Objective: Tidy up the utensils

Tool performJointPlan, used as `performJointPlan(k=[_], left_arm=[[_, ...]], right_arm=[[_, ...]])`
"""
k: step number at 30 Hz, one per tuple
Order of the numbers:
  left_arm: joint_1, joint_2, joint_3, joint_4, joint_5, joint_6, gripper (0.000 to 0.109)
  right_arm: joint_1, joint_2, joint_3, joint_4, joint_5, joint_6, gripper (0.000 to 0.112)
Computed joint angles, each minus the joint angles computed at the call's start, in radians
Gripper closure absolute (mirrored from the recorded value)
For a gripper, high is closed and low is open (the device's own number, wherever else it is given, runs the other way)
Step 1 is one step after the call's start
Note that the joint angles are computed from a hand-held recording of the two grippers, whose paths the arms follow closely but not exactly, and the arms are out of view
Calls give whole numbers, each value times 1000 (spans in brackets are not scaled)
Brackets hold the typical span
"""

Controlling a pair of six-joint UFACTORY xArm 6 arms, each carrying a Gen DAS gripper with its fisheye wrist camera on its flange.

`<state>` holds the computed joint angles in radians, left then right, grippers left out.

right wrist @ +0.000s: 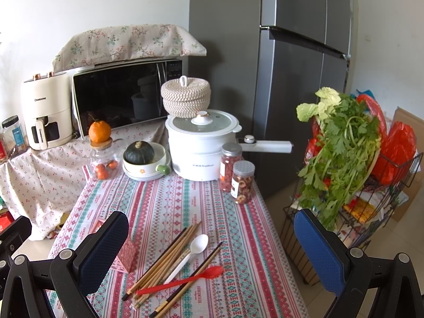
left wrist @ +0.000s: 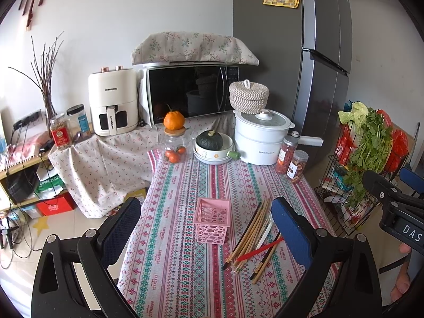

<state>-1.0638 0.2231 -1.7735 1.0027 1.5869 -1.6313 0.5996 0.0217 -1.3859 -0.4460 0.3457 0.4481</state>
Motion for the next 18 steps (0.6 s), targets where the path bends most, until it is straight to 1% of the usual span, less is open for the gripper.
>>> performJointPlan(k=[2,6,9,13,18], left_arm=[[1,-1,1,0,-2,3,8],[16,0,3,-5,-12,29,8],[57,10,1,-47,-63,85,8],[138,34,-3,-153,-183,195,8],[238,118,-63,-328,-330,364,8]], right_arm=[[-3,11,-10,10,7,-12,10],[-11,50,-47,201,51,-159,10],[-21,100,-98,281,106,-226,10],[-50,192,-199,407,212,-318,10],[-96,334,-350,482,345,-351,10]])
